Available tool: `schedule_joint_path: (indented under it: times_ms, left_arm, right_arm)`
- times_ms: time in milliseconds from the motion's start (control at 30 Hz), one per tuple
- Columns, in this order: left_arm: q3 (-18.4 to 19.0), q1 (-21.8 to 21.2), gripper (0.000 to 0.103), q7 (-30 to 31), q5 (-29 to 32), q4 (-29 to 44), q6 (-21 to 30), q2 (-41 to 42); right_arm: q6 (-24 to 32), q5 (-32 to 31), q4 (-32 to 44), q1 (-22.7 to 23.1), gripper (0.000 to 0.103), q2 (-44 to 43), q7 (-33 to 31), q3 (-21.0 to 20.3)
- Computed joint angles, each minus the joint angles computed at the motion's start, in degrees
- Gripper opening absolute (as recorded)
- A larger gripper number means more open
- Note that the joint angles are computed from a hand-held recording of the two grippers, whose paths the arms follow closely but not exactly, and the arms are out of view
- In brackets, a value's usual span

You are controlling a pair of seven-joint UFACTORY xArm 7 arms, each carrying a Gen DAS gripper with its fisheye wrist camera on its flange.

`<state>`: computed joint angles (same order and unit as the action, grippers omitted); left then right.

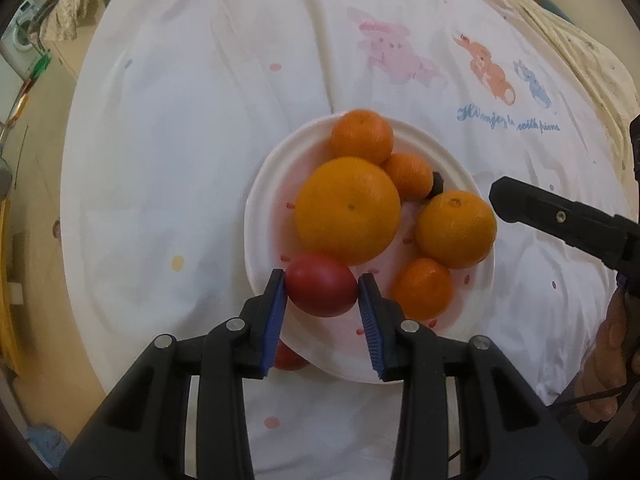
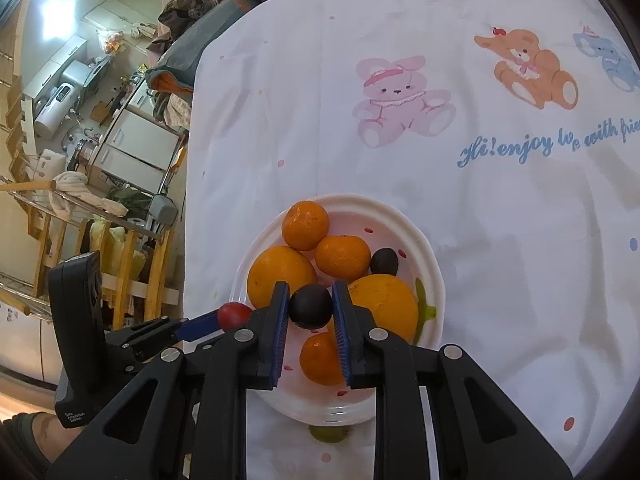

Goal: Organize fruits
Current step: 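Lower the red tomato and dark plum into the plate and open both tools, then move the left tool to the second red tomato and close on it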

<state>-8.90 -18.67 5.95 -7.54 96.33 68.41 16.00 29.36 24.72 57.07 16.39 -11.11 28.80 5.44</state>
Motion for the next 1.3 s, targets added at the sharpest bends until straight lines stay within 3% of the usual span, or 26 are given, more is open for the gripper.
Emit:
schedule_joint_path:
  times_ms: [33,100,133,167,200,233,800,1300]
  left_arm:
    - [0.01,0.10,0.033,-0.21,-0.32,0.26,0.71,0.23]
    - [-0.07,0.24,0.046,-0.07,-0.87,0.09,0.86,0.11]
    - [-0.09,0.24,0.062,-0.01,-1.01,-0.44,0.16,-0.29]
    - [-0.05,0.13,0.077,-0.08,-0.71,-1.38,-1.23,-1.12]
    - [-0.04,0.04,0.082,-0.12,-0.45,-1.93,-2.07,-1.55]
    - [-0.04,-0.06,0.084,0.01,-0.09,-2.52,-3.13,-2.03]
    - [0.98,1.93,0.084,-2.61,0.38,-3.89,-6.51,-3.56]
    - [1.83,4.47,0.084,2.41,-0.18,-15.92,-9.45,-13.21]
  right_arm:
    - [0.07,0.07,0.08,0.05,0.026,0.03,-0.08,0.00]
    - [0.55,-0.52,0.58,-0.02,0.028,0.24,0.13,0.14]
    - [0.53,-0.94,0.56,-0.11,0.031,0.15,0.41,0.27]
    - [0.50,-1.56,0.52,-0.30,0.043,0.02,1.12,0.44]
    - [-0.07,-1.90,0.26,-0.47,0.063,-0.14,2.01,0.57]
    - [-0.89,-2.09,-0.30,-0.58,0.069,-0.56,2.71,0.62]
    - [-1.02,-11.02,-3.14,-2.88,0.069,-6.01,11.91,1.53]
    - [1.73,-15.73,-8.19,-3.14,0.069,-14.14,20.82,3.55]
